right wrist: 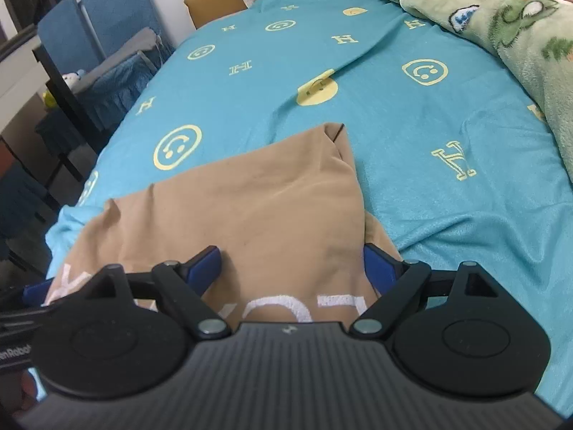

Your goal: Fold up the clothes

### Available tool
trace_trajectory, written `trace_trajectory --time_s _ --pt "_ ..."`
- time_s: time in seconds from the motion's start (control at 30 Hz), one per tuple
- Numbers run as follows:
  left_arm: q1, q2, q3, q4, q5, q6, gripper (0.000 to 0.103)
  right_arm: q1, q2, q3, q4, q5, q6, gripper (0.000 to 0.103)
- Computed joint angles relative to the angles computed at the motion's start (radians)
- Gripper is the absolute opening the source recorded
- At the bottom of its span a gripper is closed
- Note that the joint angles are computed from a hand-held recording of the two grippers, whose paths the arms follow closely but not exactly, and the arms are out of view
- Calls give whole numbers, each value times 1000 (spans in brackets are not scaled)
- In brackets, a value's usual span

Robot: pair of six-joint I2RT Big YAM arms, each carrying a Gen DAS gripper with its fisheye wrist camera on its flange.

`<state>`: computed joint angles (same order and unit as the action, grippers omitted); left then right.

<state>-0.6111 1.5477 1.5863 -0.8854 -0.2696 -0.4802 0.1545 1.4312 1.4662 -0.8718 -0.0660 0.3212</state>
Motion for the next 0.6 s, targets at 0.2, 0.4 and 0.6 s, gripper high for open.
trace_trajectory --time_s 0.2,0.4,0.6 --pt "-36 -69 -25 -31 -25 -20 92 6 -112 -53 -17 -3 65 87" --pt "-70 -85 -42 -102 -16 -74 93 -13 -235 -155 -30 -124 302 87" --pt "-57 -85 -56 -112 17 -122 94 -57 -249 -198 -26 -222 503 87"
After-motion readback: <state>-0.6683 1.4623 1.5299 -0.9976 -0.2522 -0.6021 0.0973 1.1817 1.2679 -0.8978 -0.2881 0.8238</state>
